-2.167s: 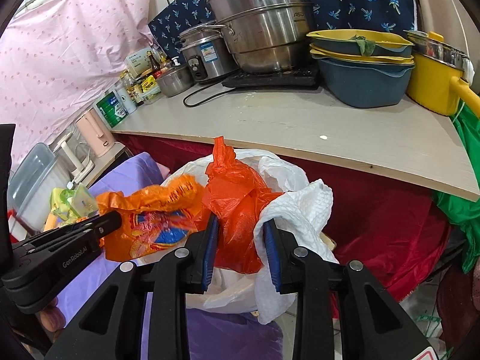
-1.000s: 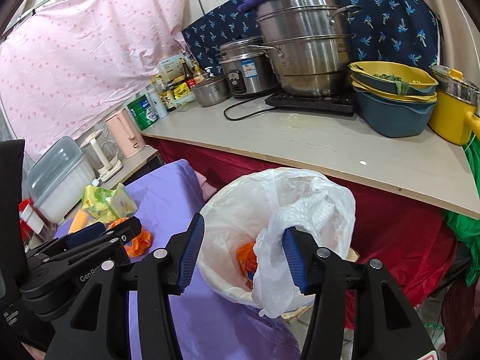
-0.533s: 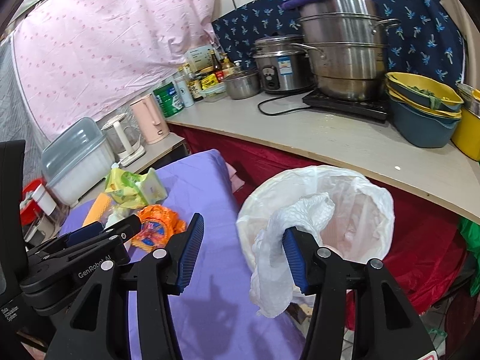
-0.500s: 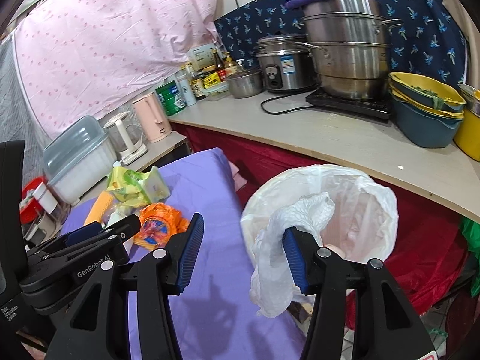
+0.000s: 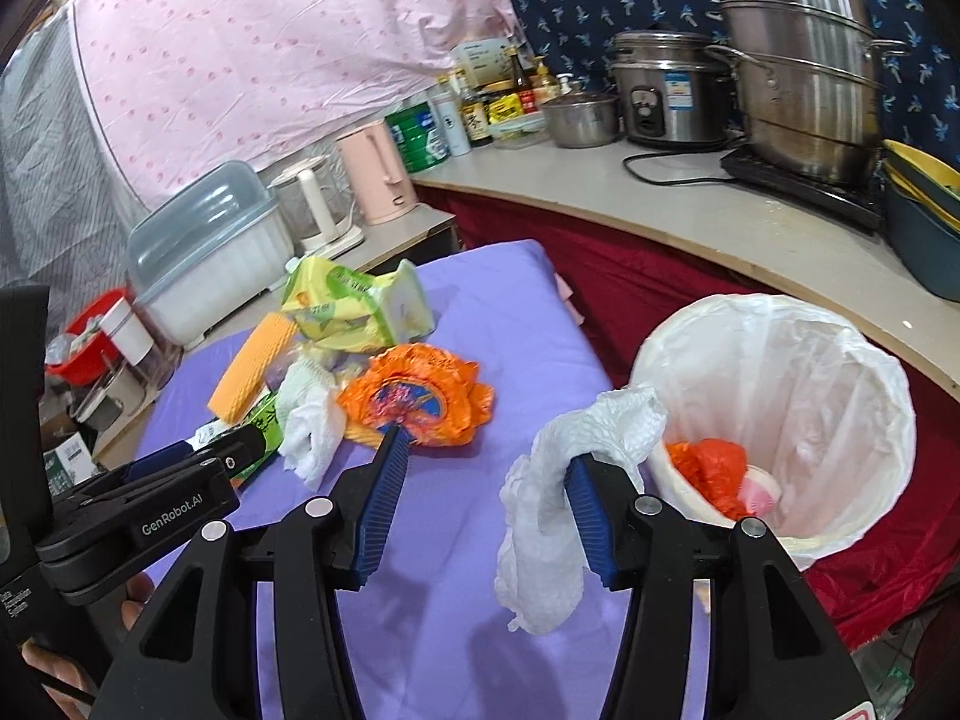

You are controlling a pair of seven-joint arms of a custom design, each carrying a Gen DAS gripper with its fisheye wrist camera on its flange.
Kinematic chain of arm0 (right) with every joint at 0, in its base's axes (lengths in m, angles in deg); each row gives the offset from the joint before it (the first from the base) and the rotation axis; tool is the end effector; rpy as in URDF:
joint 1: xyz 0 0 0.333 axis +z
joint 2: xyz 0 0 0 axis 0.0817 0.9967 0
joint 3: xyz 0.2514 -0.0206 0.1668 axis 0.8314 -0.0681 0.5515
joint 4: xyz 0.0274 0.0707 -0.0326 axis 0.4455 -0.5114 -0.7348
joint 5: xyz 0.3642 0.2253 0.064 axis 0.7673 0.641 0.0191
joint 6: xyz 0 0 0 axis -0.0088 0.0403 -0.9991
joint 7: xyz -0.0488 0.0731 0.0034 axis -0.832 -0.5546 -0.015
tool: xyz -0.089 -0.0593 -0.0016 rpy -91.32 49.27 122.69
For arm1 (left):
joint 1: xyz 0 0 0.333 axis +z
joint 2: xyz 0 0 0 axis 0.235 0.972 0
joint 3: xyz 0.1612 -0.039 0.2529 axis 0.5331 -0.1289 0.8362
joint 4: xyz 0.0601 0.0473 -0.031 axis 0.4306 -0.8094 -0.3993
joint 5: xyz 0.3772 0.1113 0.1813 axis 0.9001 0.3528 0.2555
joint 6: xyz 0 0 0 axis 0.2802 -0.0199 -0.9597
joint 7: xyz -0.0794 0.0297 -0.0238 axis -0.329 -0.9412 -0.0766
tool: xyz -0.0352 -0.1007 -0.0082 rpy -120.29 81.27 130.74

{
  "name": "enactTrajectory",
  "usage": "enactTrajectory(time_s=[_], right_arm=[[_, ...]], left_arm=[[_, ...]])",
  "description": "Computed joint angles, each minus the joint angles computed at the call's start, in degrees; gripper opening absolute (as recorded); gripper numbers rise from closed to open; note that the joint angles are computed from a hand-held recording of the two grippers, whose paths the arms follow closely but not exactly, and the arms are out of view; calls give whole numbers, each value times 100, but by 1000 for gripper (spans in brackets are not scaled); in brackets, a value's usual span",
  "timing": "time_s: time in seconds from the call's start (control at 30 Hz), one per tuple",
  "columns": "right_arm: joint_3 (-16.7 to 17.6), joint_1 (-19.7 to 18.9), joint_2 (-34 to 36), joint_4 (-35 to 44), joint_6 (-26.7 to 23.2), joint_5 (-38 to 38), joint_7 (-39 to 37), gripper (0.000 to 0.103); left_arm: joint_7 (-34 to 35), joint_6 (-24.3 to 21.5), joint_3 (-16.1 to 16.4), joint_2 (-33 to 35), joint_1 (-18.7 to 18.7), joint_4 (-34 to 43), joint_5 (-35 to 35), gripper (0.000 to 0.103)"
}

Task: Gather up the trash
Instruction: 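Withdraw both grippers back over the table, right still holding paper towel, then grasp the crumpled white tissue with left gripper while right grasps the orange printed bag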

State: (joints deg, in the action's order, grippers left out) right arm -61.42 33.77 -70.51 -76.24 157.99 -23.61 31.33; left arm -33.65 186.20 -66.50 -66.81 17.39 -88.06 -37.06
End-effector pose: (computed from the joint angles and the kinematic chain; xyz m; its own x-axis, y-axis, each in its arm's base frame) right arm 0.5010 0.2596 0.5343 0.4119 -0.8801 -0.2362 -0.6700 -0.1168 -0.7332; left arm 0.4519 -0.1417 0.5485 0.4685 -0.8817 0.0551 -0.6465 -0.3847 -0.6588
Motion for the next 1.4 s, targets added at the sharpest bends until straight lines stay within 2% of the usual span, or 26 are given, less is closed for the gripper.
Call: enactTrajectory(time_s=[0.17,0.43,0.67,1.07,1.1,1.2,1.23,1.3,1.33,1.37,1.4], right_arm=[[118,45,311,214,-74,12,-27,51],[397,-123,961,716,-204,58,-74,51],[676,-407,1591,1278,-273,-74,26,51],[1017,-815,2549,2156,-448,-448,296,49],[1039,-838,2585,2177,-447,-472,319,48],[1065,-869,2696,2253,-515,-619,446,33],[1091,-893,2723,2269,-539,-612,448,27],[1181,-967,2748,2269,-559,-476,341,21],[1201,-977,2731,2237,-540,-454,313,20],[1201,-973,2716,2206,-510,-467,314,14],[1218,-982,2686,2167,-497,-444,281,14]], left_arm=[[38,-3,156,-138,48,-271,-131,69],[158,191,289,-83,233,-485,-294,78],[230,492,328,381,379,-312,-293,86],[216,743,571,1438,337,263,-81,86],[222,757,601,1488,319,278,-83,84],[377,797,720,1594,217,283,-216,68],[430,790,749,1606,191,271,-265,59],[555,829,812,1623,131,237,-414,47],[624,849,840,1618,102,211,-500,36],[671,873,853,1604,81,181,-570,26],[684,875,838,1593,80,170,-585,23]])
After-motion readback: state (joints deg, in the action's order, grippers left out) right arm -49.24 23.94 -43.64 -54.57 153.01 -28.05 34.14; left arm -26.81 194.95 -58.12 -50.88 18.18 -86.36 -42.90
